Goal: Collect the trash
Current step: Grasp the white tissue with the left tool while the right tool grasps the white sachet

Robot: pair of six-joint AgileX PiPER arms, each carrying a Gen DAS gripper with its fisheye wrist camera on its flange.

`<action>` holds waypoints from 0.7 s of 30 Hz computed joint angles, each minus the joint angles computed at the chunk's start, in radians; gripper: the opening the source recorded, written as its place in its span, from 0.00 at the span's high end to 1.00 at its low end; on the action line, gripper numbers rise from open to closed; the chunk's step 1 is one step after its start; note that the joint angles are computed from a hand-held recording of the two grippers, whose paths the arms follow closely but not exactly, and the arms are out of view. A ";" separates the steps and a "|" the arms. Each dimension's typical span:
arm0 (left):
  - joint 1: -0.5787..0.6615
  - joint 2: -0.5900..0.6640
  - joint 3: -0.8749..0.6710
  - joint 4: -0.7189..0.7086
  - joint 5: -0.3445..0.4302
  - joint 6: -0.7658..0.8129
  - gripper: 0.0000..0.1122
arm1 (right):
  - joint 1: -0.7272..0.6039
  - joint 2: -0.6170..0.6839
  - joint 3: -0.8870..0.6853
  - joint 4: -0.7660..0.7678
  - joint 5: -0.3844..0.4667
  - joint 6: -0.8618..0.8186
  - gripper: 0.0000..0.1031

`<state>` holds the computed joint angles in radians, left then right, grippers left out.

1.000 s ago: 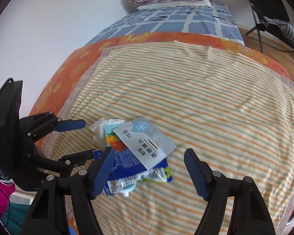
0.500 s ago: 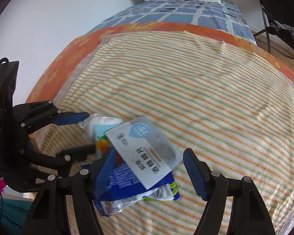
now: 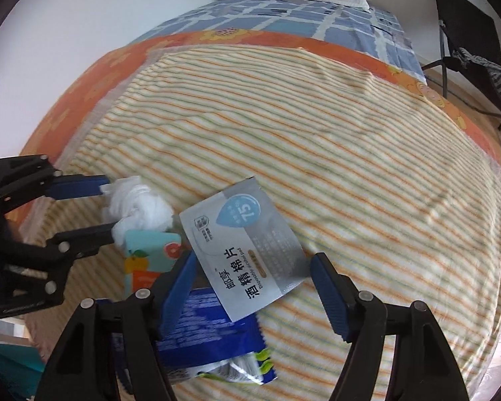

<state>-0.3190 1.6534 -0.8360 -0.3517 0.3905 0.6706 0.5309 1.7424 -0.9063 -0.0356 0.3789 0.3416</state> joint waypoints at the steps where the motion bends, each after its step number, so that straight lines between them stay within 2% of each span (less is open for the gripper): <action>1: 0.001 0.006 -0.008 -0.014 0.006 0.009 0.62 | -0.002 0.001 -0.001 -0.012 0.002 0.009 0.34; 6: 0.002 0.041 -0.049 -0.103 0.046 0.071 0.58 | -0.016 0.001 -0.008 0.003 0.014 -0.019 0.39; 9: -0.028 0.050 -0.048 -0.104 0.039 0.085 0.58 | -0.018 0.001 -0.011 -0.012 0.021 -0.011 0.45; 10: -0.041 0.049 -0.041 -0.098 0.025 0.077 0.62 | -0.020 -0.001 -0.010 -0.015 0.020 -0.010 0.48; 11: -0.046 0.048 -0.038 -0.110 0.025 0.081 0.71 | -0.024 -0.003 -0.008 -0.015 0.018 -0.010 0.52; 14: -0.040 0.052 -0.042 -0.130 0.035 0.072 0.78 | -0.050 -0.015 0.006 0.047 0.002 -0.065 0.55; 16: -0.023 0.050 -0.047 -0.152 0.053 0.084 0.79 | -0.062 -0.023 0.014 0.082 -0.004 -0.095 0.55; 18: -0.013 0.039 -0.045 -0.144 0.056 0.077 0.81 | -0.072 -0.027 0.013 0.143 0.006 -0.176 0.51; 21: 0.019 0.024 -0.045 -0.155 0.067 0.086 0.81 | -0.064 -0.042 0.019 0.083 0.006 -0.131 0.52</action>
